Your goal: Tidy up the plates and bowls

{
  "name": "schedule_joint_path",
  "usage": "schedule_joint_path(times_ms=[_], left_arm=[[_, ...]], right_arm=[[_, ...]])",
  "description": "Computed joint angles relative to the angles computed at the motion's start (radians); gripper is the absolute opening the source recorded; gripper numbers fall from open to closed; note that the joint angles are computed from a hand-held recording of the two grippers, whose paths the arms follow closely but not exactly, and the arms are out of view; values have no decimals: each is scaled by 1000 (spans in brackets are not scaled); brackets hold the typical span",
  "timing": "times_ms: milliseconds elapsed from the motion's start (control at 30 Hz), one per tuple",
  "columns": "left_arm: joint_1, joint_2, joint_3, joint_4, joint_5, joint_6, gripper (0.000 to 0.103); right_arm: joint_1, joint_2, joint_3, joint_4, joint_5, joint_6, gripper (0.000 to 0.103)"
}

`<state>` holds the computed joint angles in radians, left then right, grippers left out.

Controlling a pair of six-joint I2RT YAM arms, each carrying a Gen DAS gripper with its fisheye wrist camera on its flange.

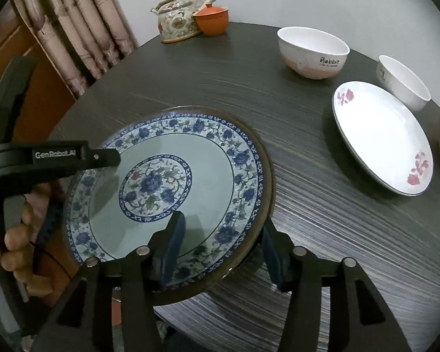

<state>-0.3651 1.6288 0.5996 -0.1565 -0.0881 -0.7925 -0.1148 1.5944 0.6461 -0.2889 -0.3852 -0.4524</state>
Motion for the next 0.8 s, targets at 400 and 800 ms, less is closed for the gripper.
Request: schedule_joint_path(times_ms=[400,800], left_arm=[[-9,37,30,-14,-18,2,38],[-31,63,56,-17,-56,-3,40]], right_arm=[[31,-32,-29,34,54,25,55],[81,-50,-69,99,123,17,67]])
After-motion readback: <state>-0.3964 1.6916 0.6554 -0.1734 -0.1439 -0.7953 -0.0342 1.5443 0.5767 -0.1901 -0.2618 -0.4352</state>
